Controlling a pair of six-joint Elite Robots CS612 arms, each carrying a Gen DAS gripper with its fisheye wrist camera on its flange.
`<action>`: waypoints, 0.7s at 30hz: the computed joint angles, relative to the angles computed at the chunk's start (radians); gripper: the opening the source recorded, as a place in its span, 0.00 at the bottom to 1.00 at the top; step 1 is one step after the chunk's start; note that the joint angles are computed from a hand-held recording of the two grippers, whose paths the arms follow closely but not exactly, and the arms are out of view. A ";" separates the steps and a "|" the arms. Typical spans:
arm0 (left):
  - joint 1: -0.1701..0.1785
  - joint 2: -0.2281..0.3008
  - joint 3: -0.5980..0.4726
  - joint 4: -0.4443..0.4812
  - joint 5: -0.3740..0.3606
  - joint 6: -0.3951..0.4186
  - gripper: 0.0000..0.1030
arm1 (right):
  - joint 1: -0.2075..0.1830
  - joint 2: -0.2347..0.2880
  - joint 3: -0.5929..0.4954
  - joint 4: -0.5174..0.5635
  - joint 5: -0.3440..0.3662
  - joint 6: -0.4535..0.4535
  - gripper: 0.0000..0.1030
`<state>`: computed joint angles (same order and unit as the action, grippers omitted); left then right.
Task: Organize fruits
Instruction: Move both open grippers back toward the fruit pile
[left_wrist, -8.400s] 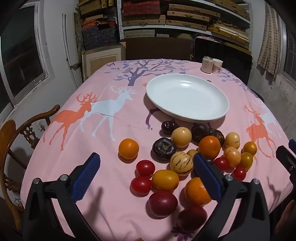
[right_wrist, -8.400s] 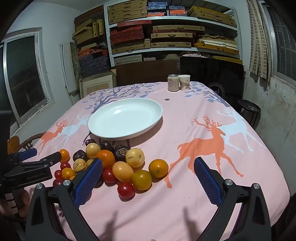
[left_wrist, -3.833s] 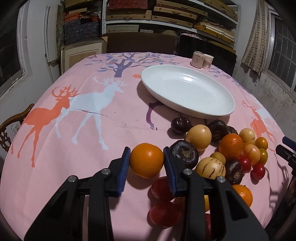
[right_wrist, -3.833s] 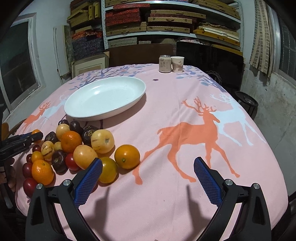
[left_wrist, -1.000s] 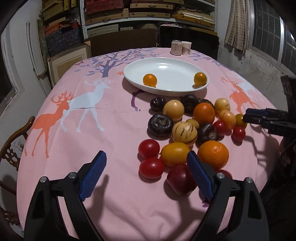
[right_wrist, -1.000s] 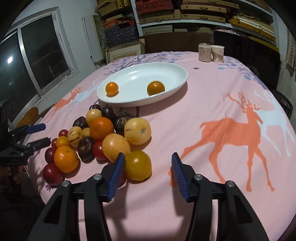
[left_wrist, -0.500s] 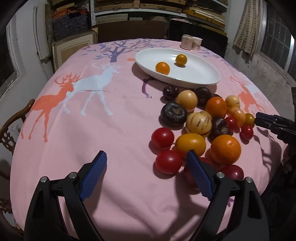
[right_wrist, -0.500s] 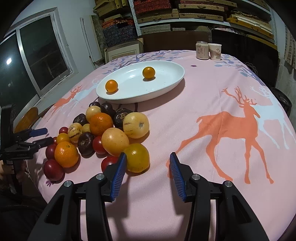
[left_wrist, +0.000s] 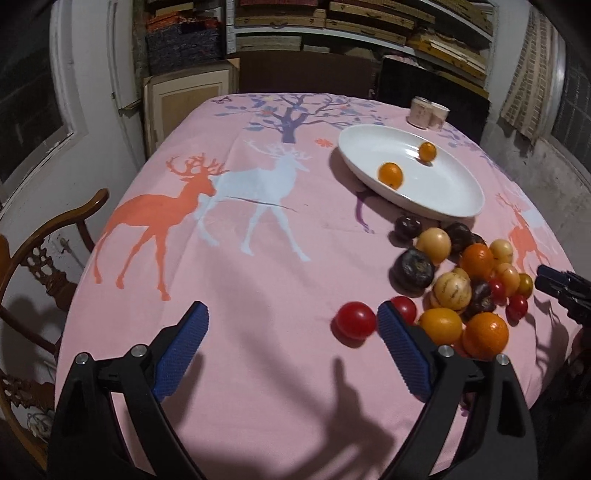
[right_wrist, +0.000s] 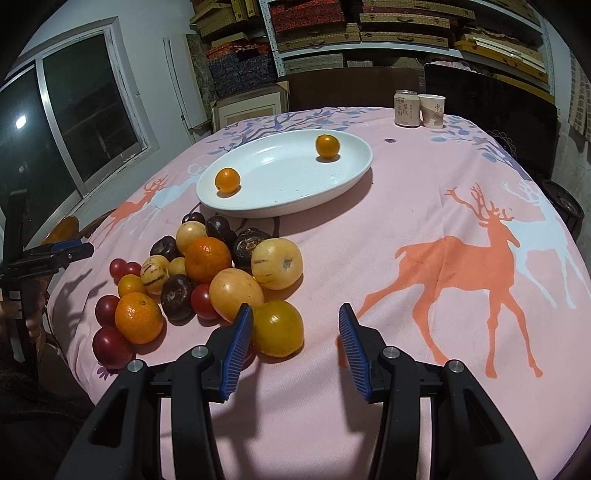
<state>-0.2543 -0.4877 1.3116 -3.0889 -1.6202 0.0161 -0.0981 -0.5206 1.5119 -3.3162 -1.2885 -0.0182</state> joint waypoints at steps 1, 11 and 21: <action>-0.007 0.002 0.000 0.009 -0.009 0.030 0.88 | 0.000 0.002 -0.002 0.003 -0.002 0.001 0.47; -0.028 0.048 -0.047 0.042 0.030 0.047 0.73 | -0.002 0.002 0.004 -0.001 -0.016 0.004 0.47; -0.019 0.040 -0.048 0.045 0.089 0.038 0.67 | -0.001 0.006 -0.005 0.008 0.009 0.002 0.47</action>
<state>-0.2733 -0.4479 1.2633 -3.0439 -1.5310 0.0544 -0.0992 -0.5145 1.5066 -3.3087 -1.2799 -0.0165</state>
